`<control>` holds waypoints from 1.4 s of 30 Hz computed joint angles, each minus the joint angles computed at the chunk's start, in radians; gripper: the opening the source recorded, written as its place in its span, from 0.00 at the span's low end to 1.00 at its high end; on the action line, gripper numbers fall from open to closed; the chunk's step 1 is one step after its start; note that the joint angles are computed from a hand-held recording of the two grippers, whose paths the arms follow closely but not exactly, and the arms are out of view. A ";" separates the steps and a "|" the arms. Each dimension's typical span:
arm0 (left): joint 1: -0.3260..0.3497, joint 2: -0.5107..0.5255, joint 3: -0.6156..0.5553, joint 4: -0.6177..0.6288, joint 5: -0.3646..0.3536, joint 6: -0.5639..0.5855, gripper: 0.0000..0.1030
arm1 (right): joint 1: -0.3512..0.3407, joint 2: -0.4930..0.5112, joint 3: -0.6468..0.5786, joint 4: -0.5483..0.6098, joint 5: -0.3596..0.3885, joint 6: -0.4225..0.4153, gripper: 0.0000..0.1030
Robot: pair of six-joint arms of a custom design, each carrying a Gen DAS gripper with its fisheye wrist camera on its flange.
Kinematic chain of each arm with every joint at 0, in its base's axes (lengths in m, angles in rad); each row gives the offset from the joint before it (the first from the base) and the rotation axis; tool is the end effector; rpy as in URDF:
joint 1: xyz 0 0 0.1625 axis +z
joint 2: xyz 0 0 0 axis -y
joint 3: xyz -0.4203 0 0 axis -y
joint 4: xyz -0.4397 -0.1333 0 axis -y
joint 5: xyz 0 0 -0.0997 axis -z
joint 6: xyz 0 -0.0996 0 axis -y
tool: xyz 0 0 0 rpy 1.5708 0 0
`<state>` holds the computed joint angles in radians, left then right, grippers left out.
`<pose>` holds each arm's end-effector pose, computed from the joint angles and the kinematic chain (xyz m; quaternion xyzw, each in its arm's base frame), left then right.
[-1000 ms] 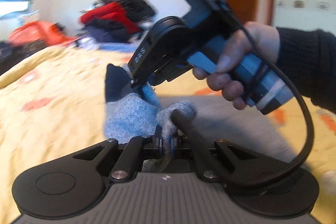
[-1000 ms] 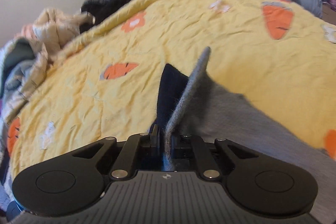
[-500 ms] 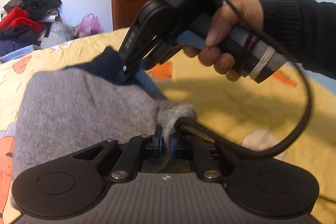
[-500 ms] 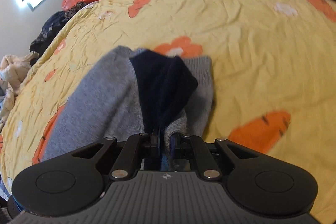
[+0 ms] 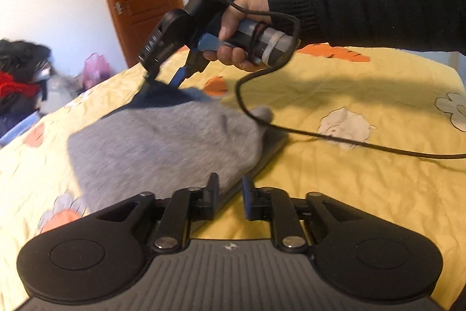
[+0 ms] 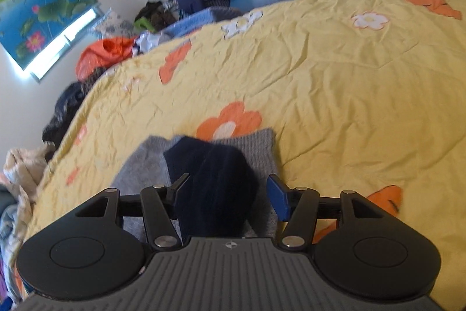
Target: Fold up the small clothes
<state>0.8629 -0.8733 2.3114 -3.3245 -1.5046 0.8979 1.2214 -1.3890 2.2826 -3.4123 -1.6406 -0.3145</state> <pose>-0.1888 -0.4357 -0.0147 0.7064 0.6894 -0.1533 0.0474 -0.0492 -0.5040 0.2562 -0.0314 -0.8888 0.4211 0.1780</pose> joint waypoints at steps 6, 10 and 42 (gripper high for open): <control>0.057 -0.017 -0.005 -0.027 -0.044 -0.010 0.73 | 0.009 0.036 -0.031 -0.055 -0.083 -0.022 0.15; 0.075 -0.028 -0.008 -0.050 -0.023 -0.015 0.73 | -0.061 -0.058 0.061 -0.050 0.082 0.085 0.31; 0.131 -0.023 -0.106 0.072 0.069 -0.126 0.21 | -0.240 -0.354 0.362 0.089 0.375 0.051 0.74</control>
<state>0.9935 -0.8961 2.2052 -3.2526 -1.4356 0.7722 0.9817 -1.7427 2.6441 -3.3230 -1.2659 -0.2630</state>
